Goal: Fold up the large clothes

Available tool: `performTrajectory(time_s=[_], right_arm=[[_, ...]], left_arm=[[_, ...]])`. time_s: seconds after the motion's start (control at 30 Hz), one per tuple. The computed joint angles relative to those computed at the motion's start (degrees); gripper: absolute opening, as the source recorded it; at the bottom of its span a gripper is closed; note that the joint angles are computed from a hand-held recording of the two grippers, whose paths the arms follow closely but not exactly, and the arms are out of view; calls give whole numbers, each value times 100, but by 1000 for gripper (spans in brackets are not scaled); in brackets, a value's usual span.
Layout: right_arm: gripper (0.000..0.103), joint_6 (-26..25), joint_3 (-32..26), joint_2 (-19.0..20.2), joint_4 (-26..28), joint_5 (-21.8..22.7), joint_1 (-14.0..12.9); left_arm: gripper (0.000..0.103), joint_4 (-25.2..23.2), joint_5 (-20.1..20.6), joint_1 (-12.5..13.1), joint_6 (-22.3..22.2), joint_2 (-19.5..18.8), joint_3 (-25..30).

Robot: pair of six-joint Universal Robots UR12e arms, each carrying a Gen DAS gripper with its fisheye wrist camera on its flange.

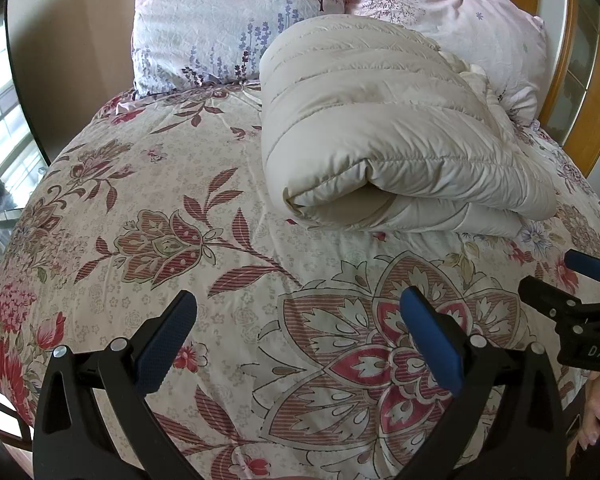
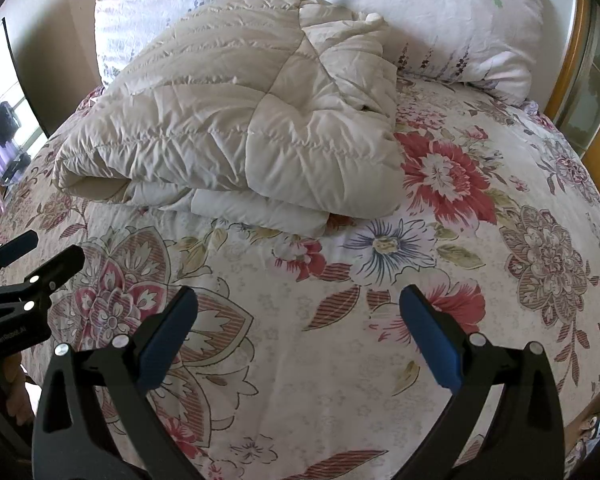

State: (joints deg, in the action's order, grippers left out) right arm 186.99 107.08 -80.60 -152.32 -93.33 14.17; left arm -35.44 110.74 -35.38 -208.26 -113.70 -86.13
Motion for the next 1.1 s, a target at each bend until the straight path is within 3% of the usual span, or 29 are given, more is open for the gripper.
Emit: performTrajectory(time_s=[1.1], right_arm=[[101, 14, -25, 37, 56, 62, -17]], left_arm=[[102, -26, -50, 6, -8, -18, 9]])
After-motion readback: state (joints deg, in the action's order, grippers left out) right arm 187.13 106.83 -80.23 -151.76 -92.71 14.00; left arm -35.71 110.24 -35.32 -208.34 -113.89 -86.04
